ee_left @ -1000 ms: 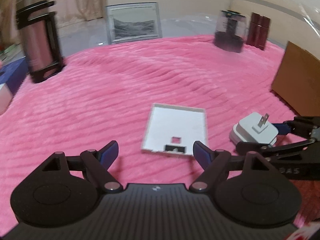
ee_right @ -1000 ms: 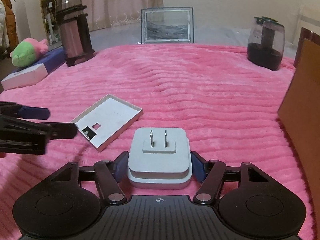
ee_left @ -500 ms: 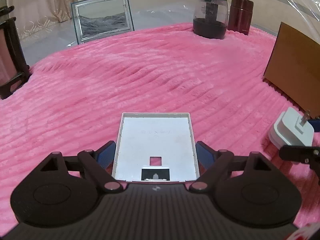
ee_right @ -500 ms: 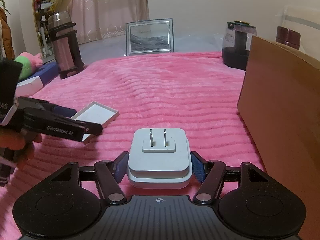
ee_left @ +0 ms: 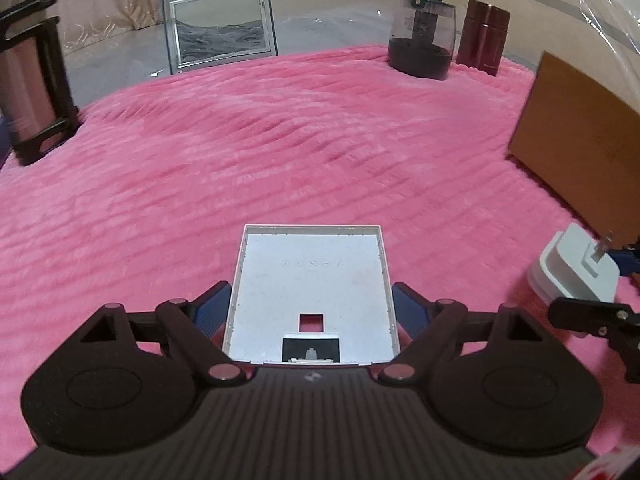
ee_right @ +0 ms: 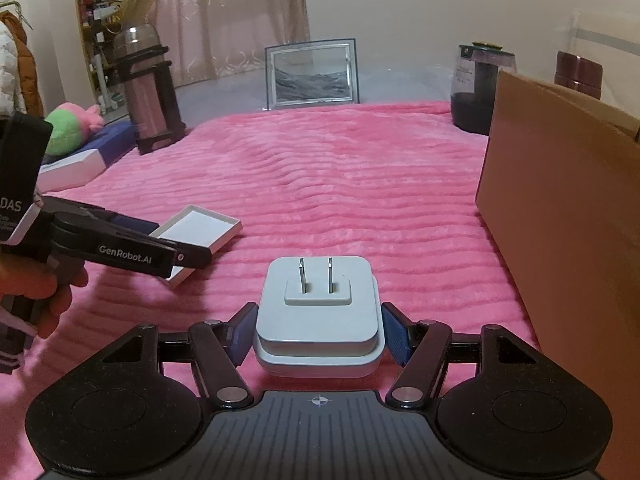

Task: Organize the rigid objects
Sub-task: 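Carry the tray lid with the left tool while the right tool carries the plug into the box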

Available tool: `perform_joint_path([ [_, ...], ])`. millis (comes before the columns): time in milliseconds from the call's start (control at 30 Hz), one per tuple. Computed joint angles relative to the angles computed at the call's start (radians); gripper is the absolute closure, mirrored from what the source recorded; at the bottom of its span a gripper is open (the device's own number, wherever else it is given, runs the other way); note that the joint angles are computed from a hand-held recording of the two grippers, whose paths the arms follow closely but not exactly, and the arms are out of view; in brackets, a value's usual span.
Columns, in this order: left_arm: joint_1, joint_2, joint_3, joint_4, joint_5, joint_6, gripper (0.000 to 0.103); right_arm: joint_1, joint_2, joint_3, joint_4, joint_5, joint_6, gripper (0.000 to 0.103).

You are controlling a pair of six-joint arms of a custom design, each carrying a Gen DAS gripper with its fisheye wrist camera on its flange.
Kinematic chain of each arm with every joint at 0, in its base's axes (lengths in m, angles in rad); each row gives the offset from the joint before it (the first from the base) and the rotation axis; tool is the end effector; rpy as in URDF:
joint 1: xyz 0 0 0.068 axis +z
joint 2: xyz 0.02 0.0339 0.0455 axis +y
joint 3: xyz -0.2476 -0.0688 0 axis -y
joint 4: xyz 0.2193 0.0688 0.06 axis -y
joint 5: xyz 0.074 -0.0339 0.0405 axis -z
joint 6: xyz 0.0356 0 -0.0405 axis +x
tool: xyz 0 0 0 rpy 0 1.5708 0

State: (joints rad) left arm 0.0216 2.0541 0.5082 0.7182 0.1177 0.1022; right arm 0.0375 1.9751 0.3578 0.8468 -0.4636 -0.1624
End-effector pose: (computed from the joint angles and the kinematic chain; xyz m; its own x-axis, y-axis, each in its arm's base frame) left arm 0.2745 0.0017 0.0345 -0.7265 0.0856 -0.6819 0.1328 0.9910 -0.0170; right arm 0.2423 0.0250 0.0456 -0.6296 -0.1683 -0.7585 -0.4621 0.8660 0.1913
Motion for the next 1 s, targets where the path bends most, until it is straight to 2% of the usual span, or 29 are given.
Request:
perform_joint_path([
  [167, -0.083, -0.258, -0.198, -0.038, -0.061, -0.064, 0.020, -0.067, -0.221, -0.110, -0.129, -0.082, -0.064, 0.041],
  [233, -0.135, -0.398, -0.259, -0.103, -0.091, -0.103, 0.020, -0.123, -0.365, -0.149, -0.251, -0.139, -0.116, 0.041],
  [300, -0.207, -0.576, -0.305, -0.213, -0.131, -0.151, 0.020, -0.208, -0.538, -0.168, -0.441, -0.217, -0.201, 0.041],
  [367, -0.290, -0.742, -0.317, -0.351, -0.181, -0.196, 0.020, -0.320, -0.707, -0.154, -0.682, -0.306, -0.316, 0.041],
  [467, -0.449, -0.938, -0.275, -0.572, -0.277, -0.272, 0.020, -0.515, -0.841, -0.071, -1.028, -0.429, -0.518, 0.041],
  [600, -0.670, -1.010, -0.159, -0.749, -0.402, -0.365, 0.020, -0.790, -0.786, 0.127, -1.441, -0.548, -0.876, 0.041],
  [667, -0.775, -0.989, -0.081, -0.798, -0.453, -0.390, 0.020, -0.897, -0.709, 0.238, -1.582, -0.575, -1.022, 0.041],
  [800, -0.902, -0.870, 0.073, -0.828, -0.501, -0.404, 0.020, -1.017, -0.538, 0.447, -1.727, -0.585, -1.167, 0.041],
  [1000, -0.979, -0.649, 0.291, -0.825, -0.496, -0.362, 0.020, -1.069, -0.328, 0.708, -1.811, -0.552, -1.228, 0.041],
])
